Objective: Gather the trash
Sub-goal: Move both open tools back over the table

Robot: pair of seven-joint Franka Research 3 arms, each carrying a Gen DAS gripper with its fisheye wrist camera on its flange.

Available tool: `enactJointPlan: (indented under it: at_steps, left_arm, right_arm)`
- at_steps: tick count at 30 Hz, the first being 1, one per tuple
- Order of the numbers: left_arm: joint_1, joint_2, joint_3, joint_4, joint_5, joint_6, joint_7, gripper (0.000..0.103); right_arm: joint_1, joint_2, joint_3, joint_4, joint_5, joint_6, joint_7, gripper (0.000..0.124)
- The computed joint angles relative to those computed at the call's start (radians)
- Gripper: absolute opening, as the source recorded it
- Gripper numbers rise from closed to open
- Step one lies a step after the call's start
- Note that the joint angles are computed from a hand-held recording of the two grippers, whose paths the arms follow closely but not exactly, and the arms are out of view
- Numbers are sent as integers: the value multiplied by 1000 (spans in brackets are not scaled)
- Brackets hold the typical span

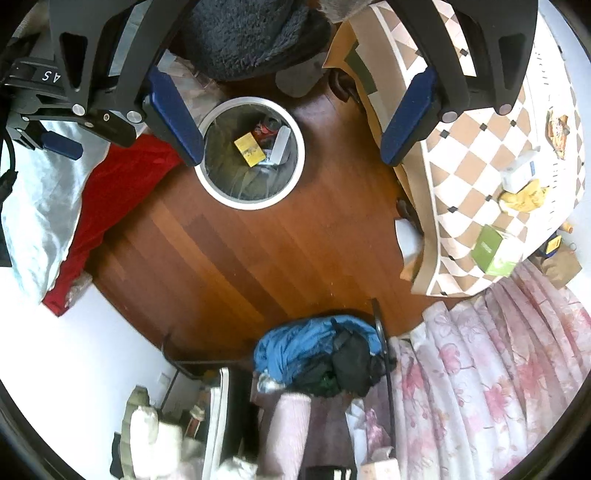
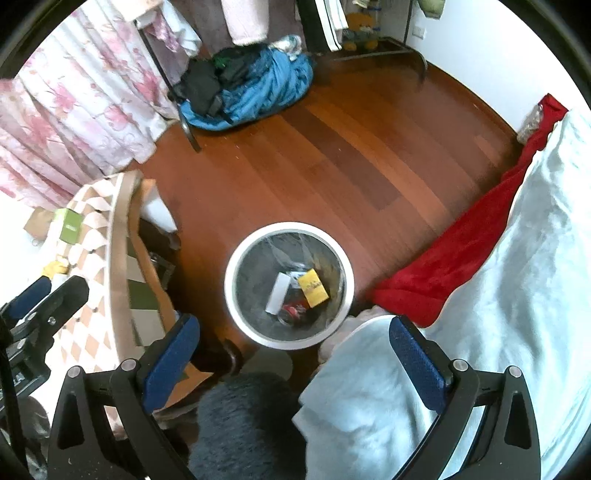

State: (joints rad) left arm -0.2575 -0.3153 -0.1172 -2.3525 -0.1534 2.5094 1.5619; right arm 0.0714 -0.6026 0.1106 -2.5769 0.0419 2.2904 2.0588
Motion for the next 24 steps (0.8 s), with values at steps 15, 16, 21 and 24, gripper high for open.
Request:
enactJointPlan:
  at_steps: [15,16,21,24]
  left_arm:
    - [186,-190,128,-101,112,4,-54,98]
    - [214,-188,134,-106,131,4,-65,98]
    - [416,-154,150,-157,287,39,-161,98]
    - [550,-95,137,-185,427,78,-270,98]
  right_arm:
    - [151,129,93,204,62,105,56,103]
    - [169,178,103,240,60,115,57,103]
    - [303,514,135,492,53,161,-12,103]
    - [414,753,122,732,-33,114,-76,103]
